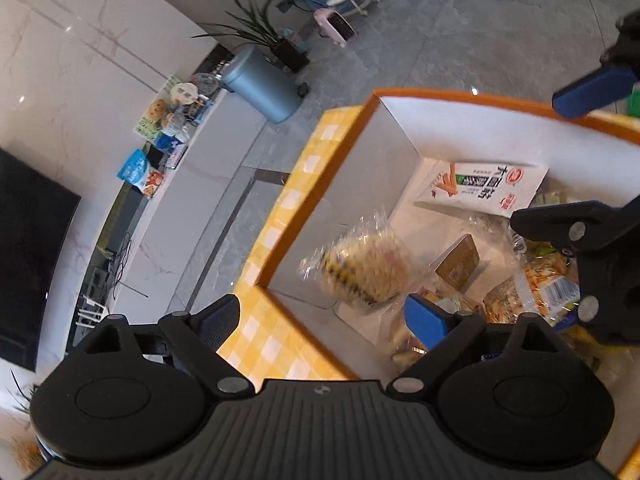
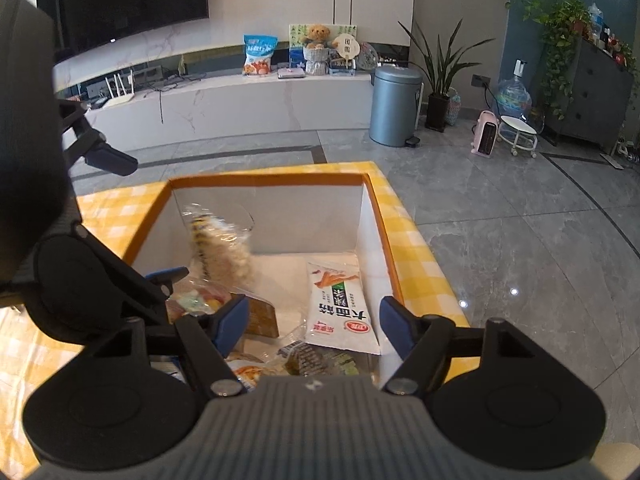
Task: Organize snacks
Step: 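Move both tools back over the bottle and green sausage on the table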
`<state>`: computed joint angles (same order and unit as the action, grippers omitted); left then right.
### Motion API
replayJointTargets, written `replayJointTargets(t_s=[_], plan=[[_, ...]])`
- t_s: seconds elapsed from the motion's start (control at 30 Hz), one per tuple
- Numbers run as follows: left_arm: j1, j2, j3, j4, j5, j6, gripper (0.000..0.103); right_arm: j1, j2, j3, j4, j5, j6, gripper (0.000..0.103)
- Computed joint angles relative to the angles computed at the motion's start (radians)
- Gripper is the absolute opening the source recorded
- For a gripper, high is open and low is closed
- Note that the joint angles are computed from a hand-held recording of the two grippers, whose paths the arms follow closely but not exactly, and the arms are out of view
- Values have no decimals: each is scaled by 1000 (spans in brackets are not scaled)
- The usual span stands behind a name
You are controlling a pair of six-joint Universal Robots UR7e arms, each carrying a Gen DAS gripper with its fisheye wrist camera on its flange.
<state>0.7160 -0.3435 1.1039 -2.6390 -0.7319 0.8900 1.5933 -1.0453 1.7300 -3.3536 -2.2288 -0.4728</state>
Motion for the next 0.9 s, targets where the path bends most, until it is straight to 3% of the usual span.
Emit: replayJointTargets(t_s=[0.13, 0.4, 0.5, 0.73, 0.9], plan=[[-6, -89, 80, -4, -46, -116, 103, 15, -12, 38, -80, 17, 17, 71], [-31, -287, 315, -224, -107, -250, 103, 74, -7, 117, -306, 69, 92, 71], [-40, -359, 392, -249, -120, -333, 103, 104, 5, 142, -381, 79, 104, 71], [-55, -472, 561, -408, -32, -433, 103, 169, 47, 178, -475, 72, 140, 71], [-29, -533, 615, -383, -6, -592, 103, 213, 96, 191, -513, 42, 141, 71]])
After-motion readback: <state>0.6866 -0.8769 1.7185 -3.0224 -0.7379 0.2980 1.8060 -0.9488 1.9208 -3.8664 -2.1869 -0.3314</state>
